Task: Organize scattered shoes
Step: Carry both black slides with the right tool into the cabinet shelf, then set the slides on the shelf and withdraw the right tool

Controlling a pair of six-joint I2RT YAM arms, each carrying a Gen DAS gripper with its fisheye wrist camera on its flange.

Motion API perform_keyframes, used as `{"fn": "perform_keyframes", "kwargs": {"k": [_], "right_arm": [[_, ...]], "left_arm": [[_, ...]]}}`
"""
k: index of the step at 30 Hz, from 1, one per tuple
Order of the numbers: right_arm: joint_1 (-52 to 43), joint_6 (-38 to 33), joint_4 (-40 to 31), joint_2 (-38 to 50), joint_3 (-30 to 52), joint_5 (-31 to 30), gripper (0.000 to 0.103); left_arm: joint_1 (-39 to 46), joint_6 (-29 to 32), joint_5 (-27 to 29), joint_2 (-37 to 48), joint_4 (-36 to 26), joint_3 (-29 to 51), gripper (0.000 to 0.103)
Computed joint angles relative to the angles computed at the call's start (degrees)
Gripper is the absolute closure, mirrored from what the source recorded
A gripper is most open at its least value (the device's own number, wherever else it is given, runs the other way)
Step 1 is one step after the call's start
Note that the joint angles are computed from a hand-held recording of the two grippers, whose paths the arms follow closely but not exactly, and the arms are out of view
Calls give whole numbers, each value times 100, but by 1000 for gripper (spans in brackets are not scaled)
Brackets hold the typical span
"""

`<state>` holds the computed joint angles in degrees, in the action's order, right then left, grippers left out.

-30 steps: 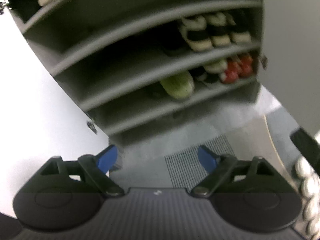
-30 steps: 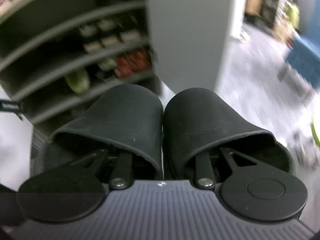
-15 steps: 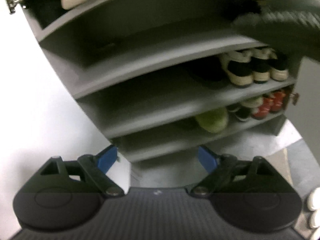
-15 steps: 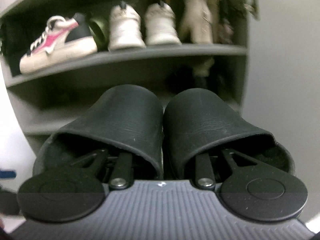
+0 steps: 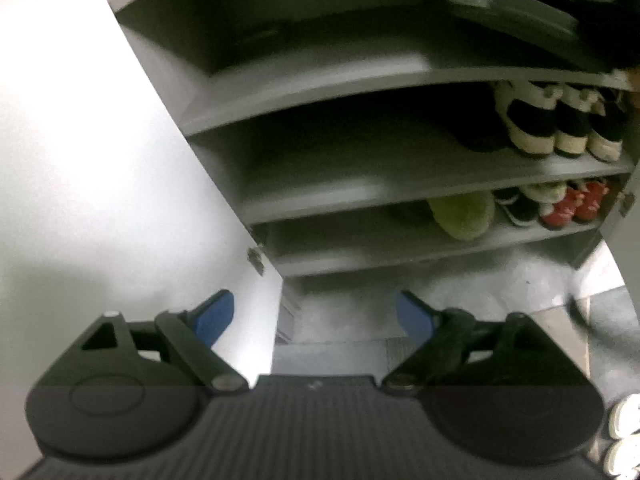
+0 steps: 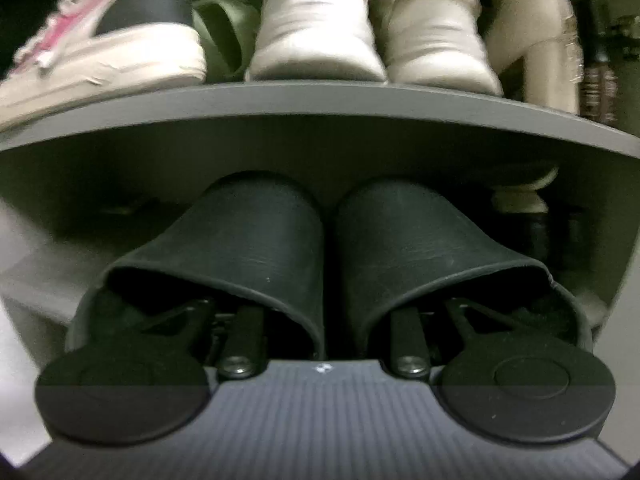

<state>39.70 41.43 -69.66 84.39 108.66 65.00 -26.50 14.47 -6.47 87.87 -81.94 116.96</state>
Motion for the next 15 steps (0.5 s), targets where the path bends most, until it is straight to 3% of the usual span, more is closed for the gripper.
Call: {"fn": "perform_keyframes", "kwargs": {"k": [4, 7, 11, 15], "right_arm": [[-789, -1493, 1805, 140, -610, -340, 76], [-1153, -2171, 2711, 211, -926, -590, 75], [-1388, -2359, 3331, 199, -1202, -818, 72], [-1373, -2487, 3350, 228, -1223, -847, 58]], "left_arm": [[17, 140, 1, -217, 134, -315, 13], [151, 194, -38, -206, 203, -371, 13], [420, 314, -47, -146, 226, -376, 13], [606, 382, 7, -88, 129, -288, 13]]}}
